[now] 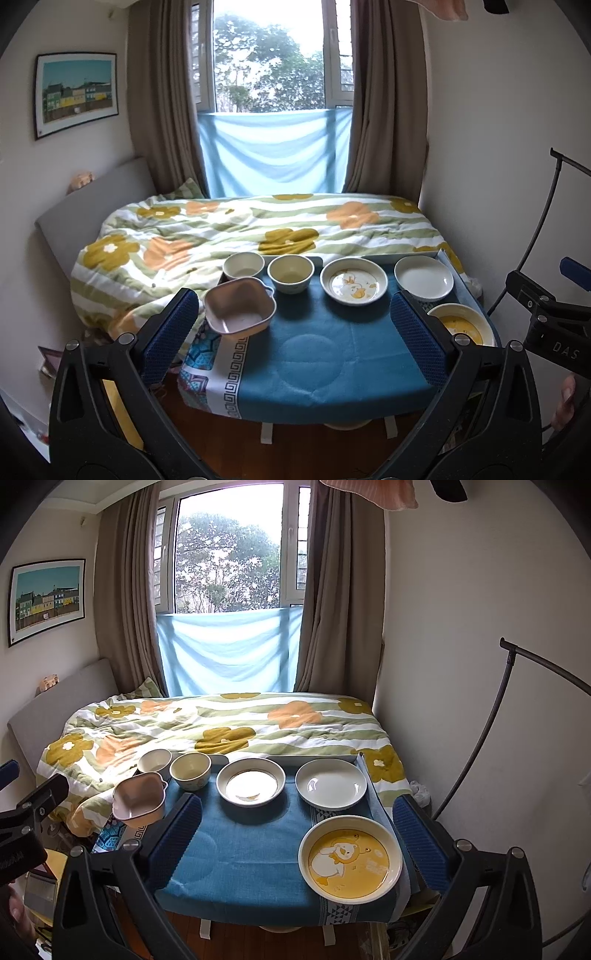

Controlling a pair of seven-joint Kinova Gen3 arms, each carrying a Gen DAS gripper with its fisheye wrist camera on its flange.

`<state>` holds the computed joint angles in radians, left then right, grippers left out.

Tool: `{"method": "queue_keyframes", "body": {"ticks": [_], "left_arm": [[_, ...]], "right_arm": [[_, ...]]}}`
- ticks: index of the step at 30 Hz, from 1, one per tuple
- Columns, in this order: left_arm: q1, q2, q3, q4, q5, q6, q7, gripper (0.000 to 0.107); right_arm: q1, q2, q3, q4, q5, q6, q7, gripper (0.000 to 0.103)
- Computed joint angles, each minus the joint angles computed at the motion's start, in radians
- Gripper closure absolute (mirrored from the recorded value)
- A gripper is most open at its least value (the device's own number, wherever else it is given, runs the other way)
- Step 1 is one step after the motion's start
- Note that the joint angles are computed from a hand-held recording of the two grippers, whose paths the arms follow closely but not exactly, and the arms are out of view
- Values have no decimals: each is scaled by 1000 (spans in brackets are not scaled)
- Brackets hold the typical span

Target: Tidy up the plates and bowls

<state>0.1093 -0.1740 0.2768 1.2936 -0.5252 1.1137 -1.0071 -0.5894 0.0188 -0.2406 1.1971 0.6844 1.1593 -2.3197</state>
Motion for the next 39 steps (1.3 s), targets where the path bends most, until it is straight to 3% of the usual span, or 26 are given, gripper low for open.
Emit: {"method": "queue_keyframes", "body": {"ticks": [39], "left_arm": [[-35, -17, -22, 28, 68, -28, -55, 5]], "right_arm": [[-16, 9, 2, 3, 14, 9, -16, 0]]}}
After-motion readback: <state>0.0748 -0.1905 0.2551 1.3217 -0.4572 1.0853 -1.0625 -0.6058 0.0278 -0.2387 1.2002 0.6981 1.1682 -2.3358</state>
